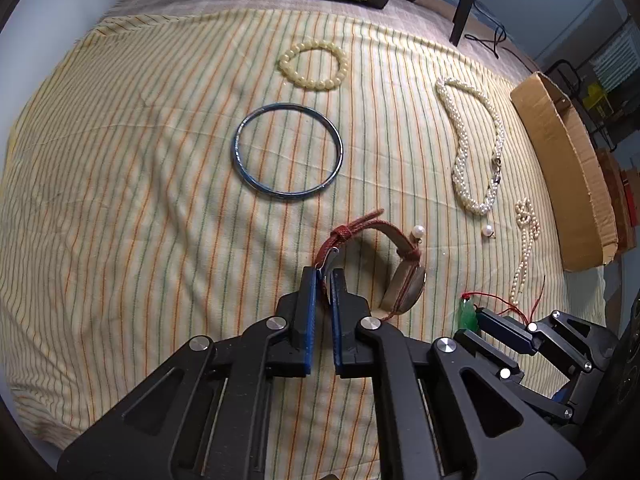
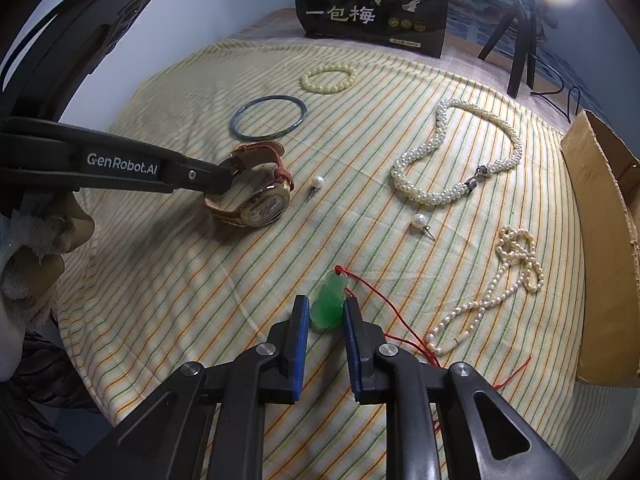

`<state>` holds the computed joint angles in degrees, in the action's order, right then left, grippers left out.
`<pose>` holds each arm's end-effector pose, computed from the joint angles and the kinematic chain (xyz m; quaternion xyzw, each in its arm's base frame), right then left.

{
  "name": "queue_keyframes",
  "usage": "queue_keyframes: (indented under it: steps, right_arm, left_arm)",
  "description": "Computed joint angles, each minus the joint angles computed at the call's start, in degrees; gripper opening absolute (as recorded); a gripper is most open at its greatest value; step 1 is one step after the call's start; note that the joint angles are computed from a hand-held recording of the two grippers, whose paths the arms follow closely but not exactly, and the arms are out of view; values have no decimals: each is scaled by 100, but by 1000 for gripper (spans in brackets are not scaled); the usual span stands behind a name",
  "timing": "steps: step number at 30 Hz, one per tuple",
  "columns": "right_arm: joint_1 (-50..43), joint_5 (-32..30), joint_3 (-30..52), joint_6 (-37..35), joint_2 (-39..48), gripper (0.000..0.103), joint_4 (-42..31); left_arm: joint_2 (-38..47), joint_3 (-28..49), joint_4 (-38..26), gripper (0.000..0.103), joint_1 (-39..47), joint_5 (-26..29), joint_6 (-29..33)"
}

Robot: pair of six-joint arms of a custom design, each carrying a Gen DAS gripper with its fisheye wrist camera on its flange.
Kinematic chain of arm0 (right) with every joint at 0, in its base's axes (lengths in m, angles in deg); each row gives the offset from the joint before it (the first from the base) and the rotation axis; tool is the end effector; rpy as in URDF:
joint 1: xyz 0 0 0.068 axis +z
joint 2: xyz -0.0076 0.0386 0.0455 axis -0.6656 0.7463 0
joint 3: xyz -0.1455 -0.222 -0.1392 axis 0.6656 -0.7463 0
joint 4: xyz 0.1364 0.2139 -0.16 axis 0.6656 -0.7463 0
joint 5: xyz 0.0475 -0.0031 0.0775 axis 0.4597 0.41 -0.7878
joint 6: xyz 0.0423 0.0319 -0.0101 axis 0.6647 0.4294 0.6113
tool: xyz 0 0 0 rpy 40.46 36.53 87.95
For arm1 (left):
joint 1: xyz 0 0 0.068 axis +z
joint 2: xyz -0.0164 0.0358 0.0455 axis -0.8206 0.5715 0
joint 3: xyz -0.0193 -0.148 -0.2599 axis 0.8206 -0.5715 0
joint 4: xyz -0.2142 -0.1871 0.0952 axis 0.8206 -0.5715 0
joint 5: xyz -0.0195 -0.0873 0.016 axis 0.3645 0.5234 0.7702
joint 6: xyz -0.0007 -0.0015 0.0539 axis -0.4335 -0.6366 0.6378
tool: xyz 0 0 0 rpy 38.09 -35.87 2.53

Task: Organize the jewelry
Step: 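Close the right gripper on the green jade pendant while the left gripper grasps the brown watch, then carry the jade pendant with the right gripper into the box while the left drops the watch there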

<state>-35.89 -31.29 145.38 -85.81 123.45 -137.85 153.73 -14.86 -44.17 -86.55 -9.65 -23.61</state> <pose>0.3505 0.0505 0.2427 -0.4751 0.8485 0.1551 0.1742 0.2985 -0.1754 0.2624 -0.2857 0.9428 -0.0592 0.1614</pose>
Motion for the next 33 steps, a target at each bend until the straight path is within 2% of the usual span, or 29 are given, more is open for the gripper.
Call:
queue_keyframes:
  steps: [13,22,33]
  right_arm:
    - [-407,-793,663,90,-47,16,-631]
    - [-753,-1434,1445,166,-3,16,-1065]
    - [-1204,-1832,2471,498,311,16,-1068]
  left_arm:
    - [-654,-146,-222,3,-72,-445,-267]
    - [-533,451,-315,3,-403,-828,-373]
    - [-191,1247,-468,3,-690,-1324,-318]
